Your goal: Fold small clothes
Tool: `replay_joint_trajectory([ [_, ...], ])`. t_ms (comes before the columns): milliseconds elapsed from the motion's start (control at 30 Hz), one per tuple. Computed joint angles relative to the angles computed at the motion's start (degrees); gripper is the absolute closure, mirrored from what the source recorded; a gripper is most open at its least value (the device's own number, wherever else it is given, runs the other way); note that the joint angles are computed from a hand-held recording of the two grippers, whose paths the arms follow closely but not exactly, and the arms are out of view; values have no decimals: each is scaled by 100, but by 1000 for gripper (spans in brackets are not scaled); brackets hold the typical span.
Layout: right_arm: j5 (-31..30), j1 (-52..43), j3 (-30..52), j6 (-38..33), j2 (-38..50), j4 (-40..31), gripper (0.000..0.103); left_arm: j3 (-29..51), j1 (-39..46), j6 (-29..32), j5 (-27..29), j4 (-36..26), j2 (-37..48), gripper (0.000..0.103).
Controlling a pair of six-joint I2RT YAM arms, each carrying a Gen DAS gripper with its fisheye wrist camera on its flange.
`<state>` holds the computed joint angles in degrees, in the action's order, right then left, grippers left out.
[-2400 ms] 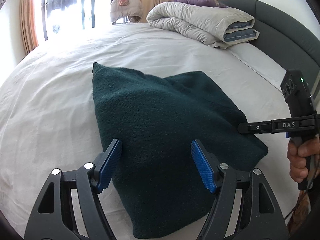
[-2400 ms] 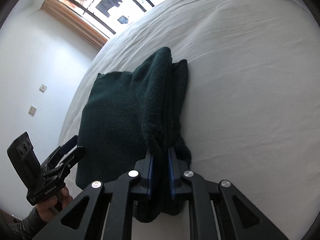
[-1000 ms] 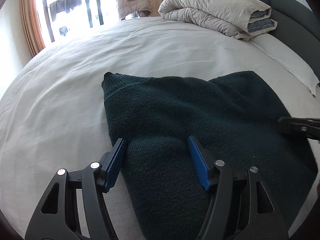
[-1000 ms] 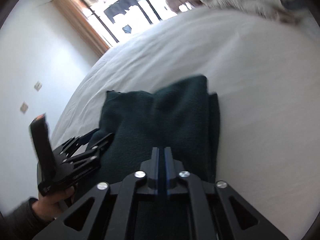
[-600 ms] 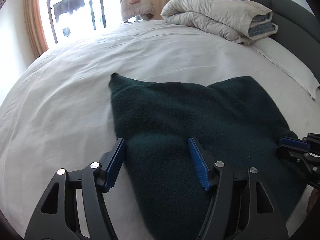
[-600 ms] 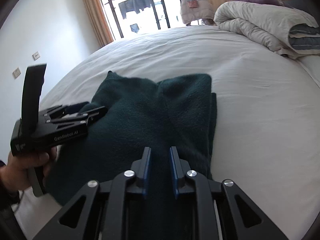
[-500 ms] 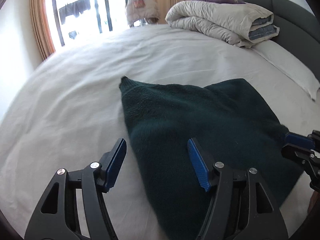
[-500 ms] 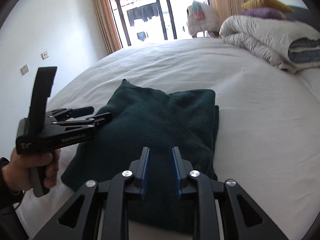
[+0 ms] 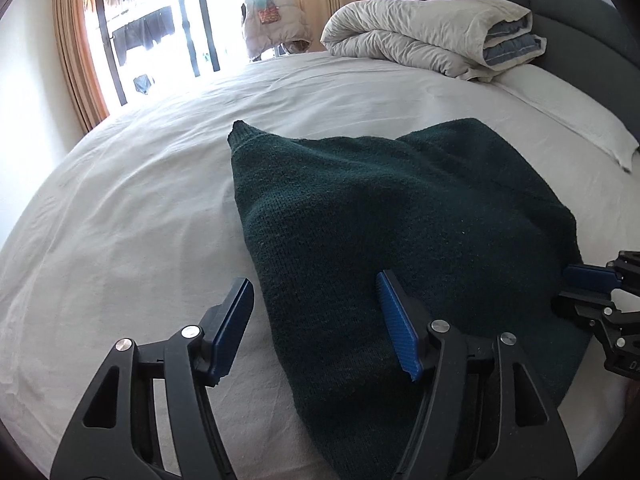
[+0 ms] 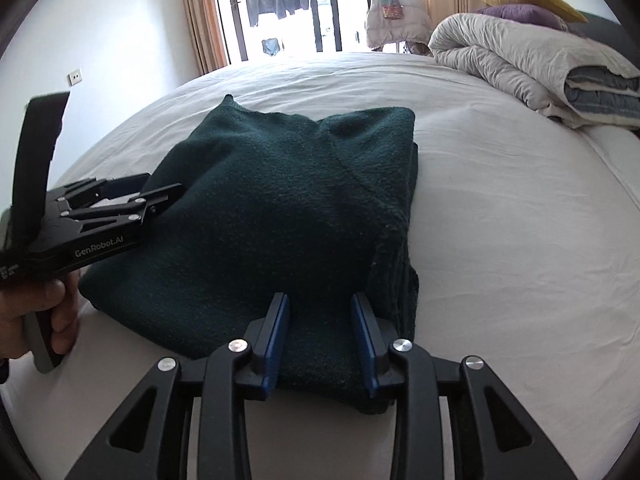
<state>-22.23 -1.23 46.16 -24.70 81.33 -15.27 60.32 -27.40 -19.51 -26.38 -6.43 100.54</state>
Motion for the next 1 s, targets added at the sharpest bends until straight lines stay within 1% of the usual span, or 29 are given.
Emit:
replay_joint_trajectory([
  [33, -112, -28, 64, 89, -200, -376, 64, -77, 60, -28, 124, 34, -140, 39],
  [67, -469, -188, 328, 146, -248, -877, 62, -215, 79, -126, 205, 65, -348, 36],
  [100, -821, -364, 371, 176, -419, -1119, 54, -386, 112, -252, 221, 97, -593, 31],
  [133, -1228, -589, 438, 244, -549, -1210, 38, -577, 112, -441, 51, 86, -878, 23],
  [167, -1538, -811, 506, 370, -630, -1200, 30, -771, 125, -625, -157, 119, -1144, 19],
  [200, -1722, -968, 672, 482, -539, -1264, 23, -965, 208, -826, -185, 179, -1418, 17],
  [233, -1870, -1080, 935, 558, -307, -1423, 23, -1109, 332, -984, -22, 255, -1624, 12],
  [267, -2018, -1173, 1272, 657, 37, -1605, 23, -1204, 508, -1103, 267, 328, -1775, 10],
  [300, -2105, -1210, 1548, 735, 340, -1733, 23, -1176, 712, -1203, 643, 287, -1800, 10],
  [367, -2215, -1181, 2220, 852, 1067, -2136, 27, -871, 1098, -1250, 1430, 49, -1527, 10],
  [400, -2197, -1131, 2537, 937, 1420, -2307, 31, -764, 1226, -1249, 1704, 8, -1402, 10],
  [433, -2080, -1049, 2901, 1049, 1802, -2505, 37, -707, 1301, -1256, 1922, 4, -1313, 10],
  [500, -2016, -946, 3405, 1237, 2332, -2699, 43, -421, 1435, -1185, 2227, -194, -994, 10],
  [567, -1974, -842, 3808, 1430, 2780, -2881, 43, -50, 1467, -1120, 2434, -466, -575, 10],
  [600, -1893, -783, 3850, 1535, 2888, -2878, 44, 78, 1526, -1176, 2752, -463, -339, 10],
  [667, -1868, -683, 3884, 1597, 2962, -2738, 44, 110, 1617, -1391, 3060, -245, -125, 8],
  [700, -1789, -613, 3921, 1570, 2976, -2749, 44, 141, 1611, -1462, 3063, -168, -46, 8],
  [767, -1689, -534, 3918, 1490, 2959, -2762, 45, 375, 1485, -1414, 2939, -242, 180, 8],
  [833, -1631, -511, 4058, 1391, 3061, -2872, 53, 670, 1352, -1222, 2795, -419, 401, 12],
  [867, -1602, -509, 4077, 1361, 3071, -2897, 56, 746, 1310, -1166, 2783, -441, 456, 29],
  [900, -1602, -512, 4067, 1308, 3062, -2918, 63, 809, 1281, -1127, 2974, -408, 493, 40],
  [933, -1584, -513, 4019, 1247, 3030, -2914, 67, 943, 1203, -1136, 2903, -527, 535, 47],
  [1000, -1407, -431, 3792, 1270, 2841, -2711, 69, 1264, 934, -986, 2372, -912, 612, 50],
])
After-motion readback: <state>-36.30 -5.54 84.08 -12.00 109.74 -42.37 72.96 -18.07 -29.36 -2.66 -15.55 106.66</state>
